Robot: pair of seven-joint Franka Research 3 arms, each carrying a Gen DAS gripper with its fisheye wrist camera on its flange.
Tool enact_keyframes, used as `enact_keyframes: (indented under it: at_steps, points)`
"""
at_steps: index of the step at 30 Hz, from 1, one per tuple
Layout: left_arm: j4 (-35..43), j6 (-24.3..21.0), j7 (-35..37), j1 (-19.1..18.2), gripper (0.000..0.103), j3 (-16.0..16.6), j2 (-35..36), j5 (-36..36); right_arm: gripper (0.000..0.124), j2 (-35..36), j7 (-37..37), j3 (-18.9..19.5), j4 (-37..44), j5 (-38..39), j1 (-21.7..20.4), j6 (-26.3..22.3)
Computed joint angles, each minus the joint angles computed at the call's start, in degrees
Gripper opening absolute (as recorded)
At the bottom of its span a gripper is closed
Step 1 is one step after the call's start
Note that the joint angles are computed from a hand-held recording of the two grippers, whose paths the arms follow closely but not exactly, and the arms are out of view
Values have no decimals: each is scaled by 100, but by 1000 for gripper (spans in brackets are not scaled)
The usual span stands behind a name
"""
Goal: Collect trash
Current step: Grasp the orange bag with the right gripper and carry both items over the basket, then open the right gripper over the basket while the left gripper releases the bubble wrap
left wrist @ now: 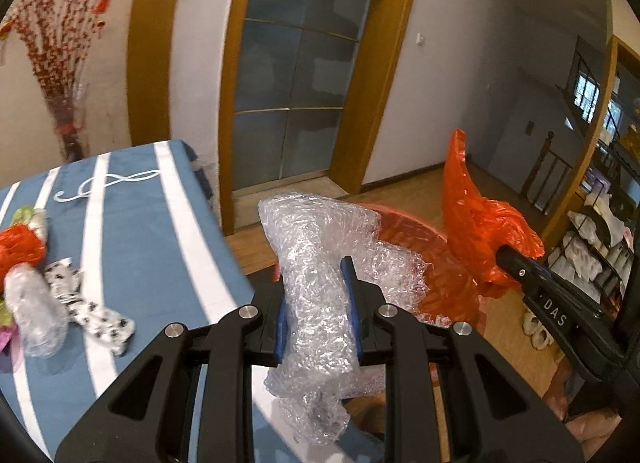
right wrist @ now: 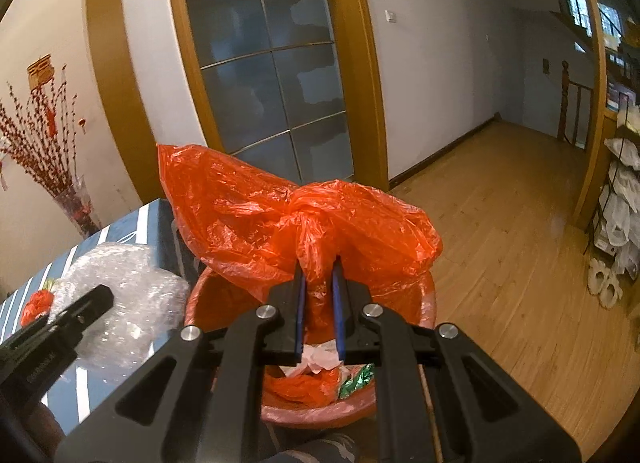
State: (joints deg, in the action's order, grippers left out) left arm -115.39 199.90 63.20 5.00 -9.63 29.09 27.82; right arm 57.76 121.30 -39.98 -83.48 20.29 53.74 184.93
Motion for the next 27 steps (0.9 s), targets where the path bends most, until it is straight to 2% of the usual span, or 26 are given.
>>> enact_keyframes:
  at_steps: [15,19,20,22,24,27]
  points:
    - [778,-659,76,560,23,-927,667,382,13,251,298,355,570,-215,-575,-141]
    - [981,-871,278,814,23,-1262,881,369,16,274,266,582,722,-291,-799,-133]
    - [1015,-903,316,777,24,-1240,904,304,18,277,249,653,765,-311,-868,-133]
    - [1068,-964,414,771,33,-1250,952,209,21,292,227,811,870,-334,-1014,-136]
    - [1086,-1016,488,681,44,-1160,953,80,30,316,217,924,960,-358,-1124,-164]
    - [1044,-1019,525,469,55,-901,898,-141,37,312,231,1007,969,-395,-1202,-198]
